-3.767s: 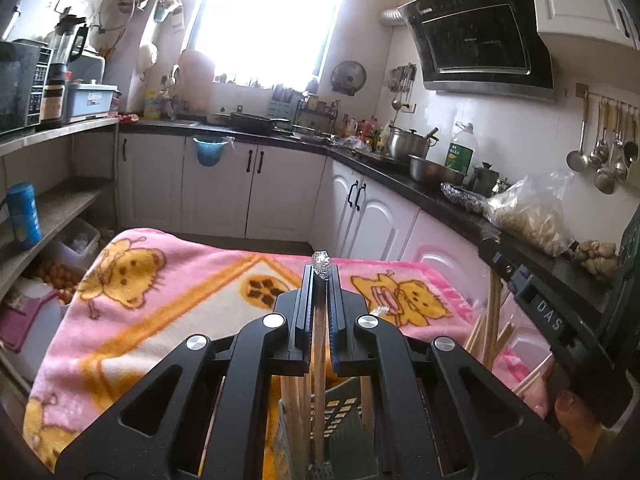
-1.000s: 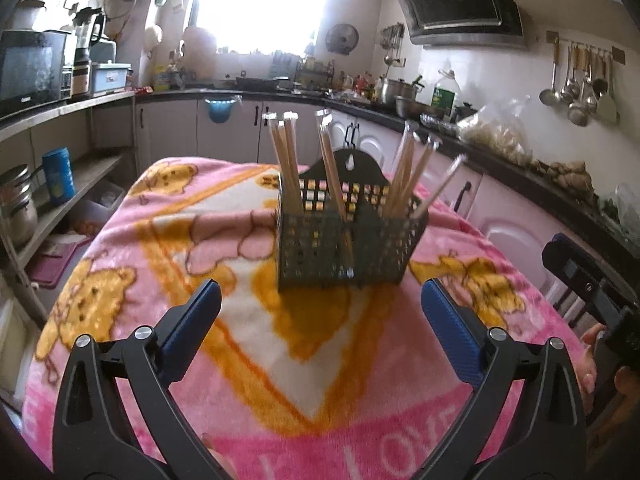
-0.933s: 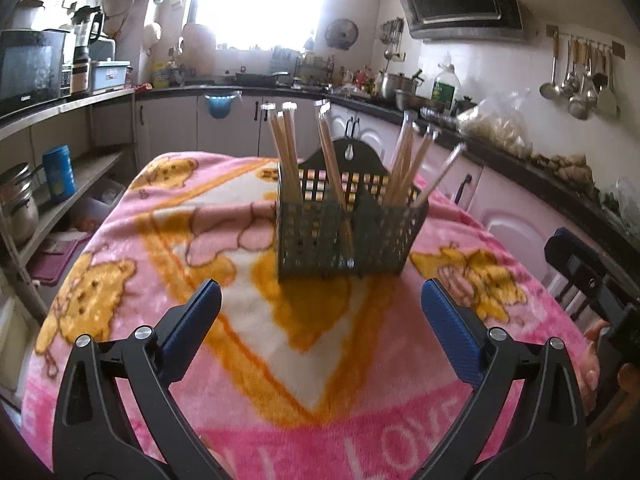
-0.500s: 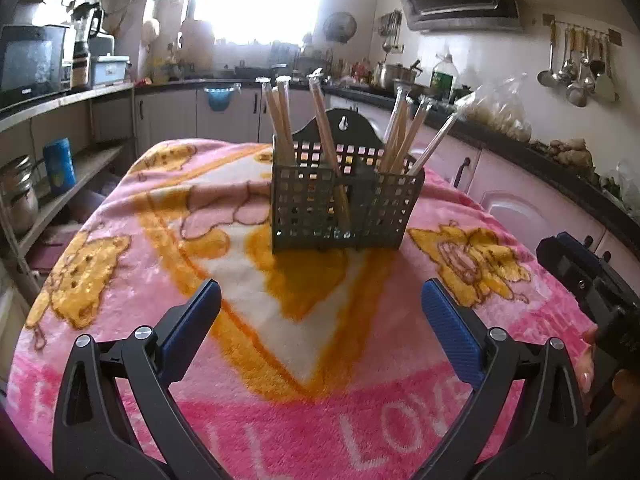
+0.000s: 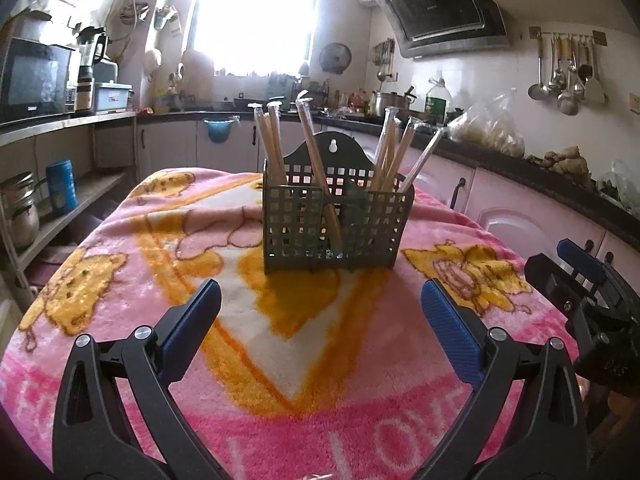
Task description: Organize utensils
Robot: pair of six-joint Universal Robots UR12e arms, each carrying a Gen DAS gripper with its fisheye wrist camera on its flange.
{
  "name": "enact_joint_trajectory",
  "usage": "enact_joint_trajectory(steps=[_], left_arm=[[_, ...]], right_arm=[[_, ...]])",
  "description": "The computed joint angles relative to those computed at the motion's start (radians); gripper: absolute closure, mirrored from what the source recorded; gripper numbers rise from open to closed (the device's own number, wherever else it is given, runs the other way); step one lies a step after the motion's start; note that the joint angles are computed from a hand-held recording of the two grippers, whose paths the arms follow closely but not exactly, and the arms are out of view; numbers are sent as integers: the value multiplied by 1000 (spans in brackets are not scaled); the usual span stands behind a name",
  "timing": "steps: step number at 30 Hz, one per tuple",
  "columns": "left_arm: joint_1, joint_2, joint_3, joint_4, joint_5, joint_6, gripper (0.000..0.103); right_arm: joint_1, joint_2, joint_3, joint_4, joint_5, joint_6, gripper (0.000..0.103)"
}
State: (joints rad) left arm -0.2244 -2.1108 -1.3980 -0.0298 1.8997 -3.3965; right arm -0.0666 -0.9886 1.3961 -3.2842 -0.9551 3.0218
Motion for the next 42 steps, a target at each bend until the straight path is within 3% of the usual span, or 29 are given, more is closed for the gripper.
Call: enact_joint_trajectory(steps=[8,21,42], left_arm=[[-5,-7,-3,37,33,23,11],[0,-6,-8,33,39,3,11],[-3,-7,-6,22,55,-1,11]], right_arm=[[4,8,6,-62,-35,31,6],[-3,13,8,-85,-10,67,6],[-5,9,15,-67,0,50,6]])
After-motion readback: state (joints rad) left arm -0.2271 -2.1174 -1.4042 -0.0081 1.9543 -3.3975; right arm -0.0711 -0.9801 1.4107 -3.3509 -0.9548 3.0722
